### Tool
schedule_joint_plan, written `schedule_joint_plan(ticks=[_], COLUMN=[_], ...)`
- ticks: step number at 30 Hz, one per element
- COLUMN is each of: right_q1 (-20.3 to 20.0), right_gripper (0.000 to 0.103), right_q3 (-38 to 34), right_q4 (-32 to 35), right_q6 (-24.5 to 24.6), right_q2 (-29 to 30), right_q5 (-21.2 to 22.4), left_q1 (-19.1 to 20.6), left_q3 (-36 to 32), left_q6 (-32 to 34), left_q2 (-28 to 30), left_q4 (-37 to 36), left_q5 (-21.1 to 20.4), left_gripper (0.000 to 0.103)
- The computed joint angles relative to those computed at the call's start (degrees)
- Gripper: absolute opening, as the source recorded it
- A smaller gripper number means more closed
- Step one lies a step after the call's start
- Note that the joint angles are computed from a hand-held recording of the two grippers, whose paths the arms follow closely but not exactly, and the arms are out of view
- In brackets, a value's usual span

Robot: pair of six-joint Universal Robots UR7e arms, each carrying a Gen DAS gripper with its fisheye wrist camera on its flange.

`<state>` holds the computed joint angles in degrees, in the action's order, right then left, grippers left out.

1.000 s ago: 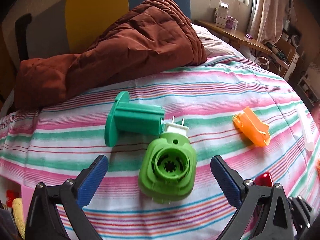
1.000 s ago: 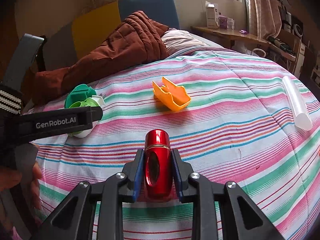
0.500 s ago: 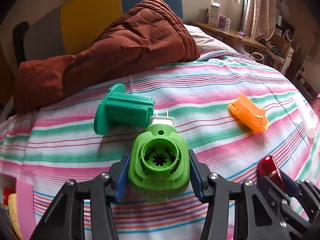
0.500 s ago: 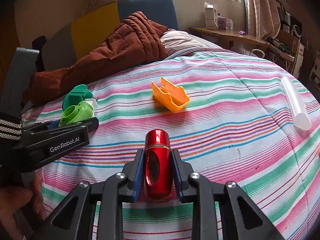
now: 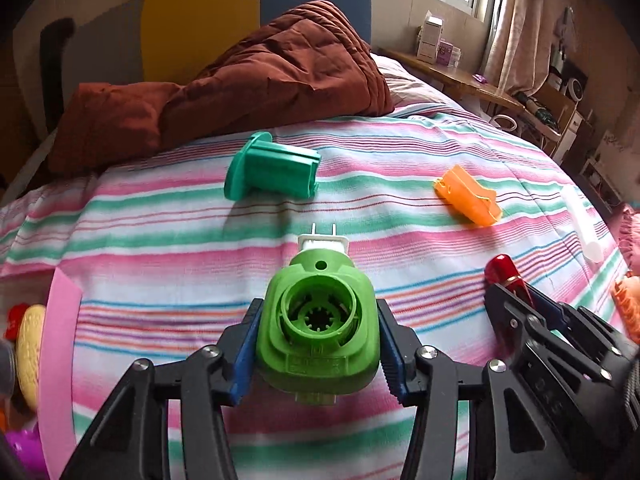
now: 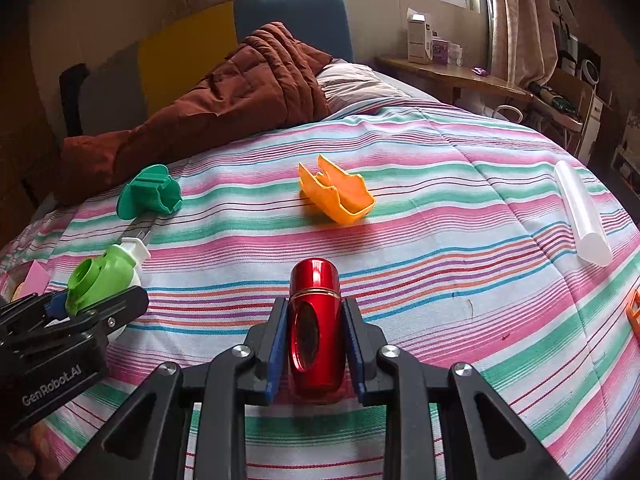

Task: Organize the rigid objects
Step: 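Grasp the green-and-white plug piece with the left gripper while the right holds the red cylinder, then carry the green plug piece into the tray and open the left gripper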

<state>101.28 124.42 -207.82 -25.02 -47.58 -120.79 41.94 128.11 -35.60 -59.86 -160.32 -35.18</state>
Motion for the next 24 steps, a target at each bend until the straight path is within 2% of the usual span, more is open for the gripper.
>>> schedule_joint_plan(ticks=[13,24], right_q1=[0.9,1.9], right_gripper=[0.026,0.026], right_q3=[-0.6,0.6], right_q4=[-1.8,-7.9], right_q6=[-1.1,-4.0], right_q2=[1.2,1.6], right_q5=[-2.8,-2.1], left_q1=[-5.9,-12.6], left_q3=[7.0,12.1], left_q6=[-8.1,-13.7], left_q2=[-6.1,-13.8], left_q4=[1.9,8.1], left_q5=[-1.3,-0.8], left_gripper=[0.053,0.053])
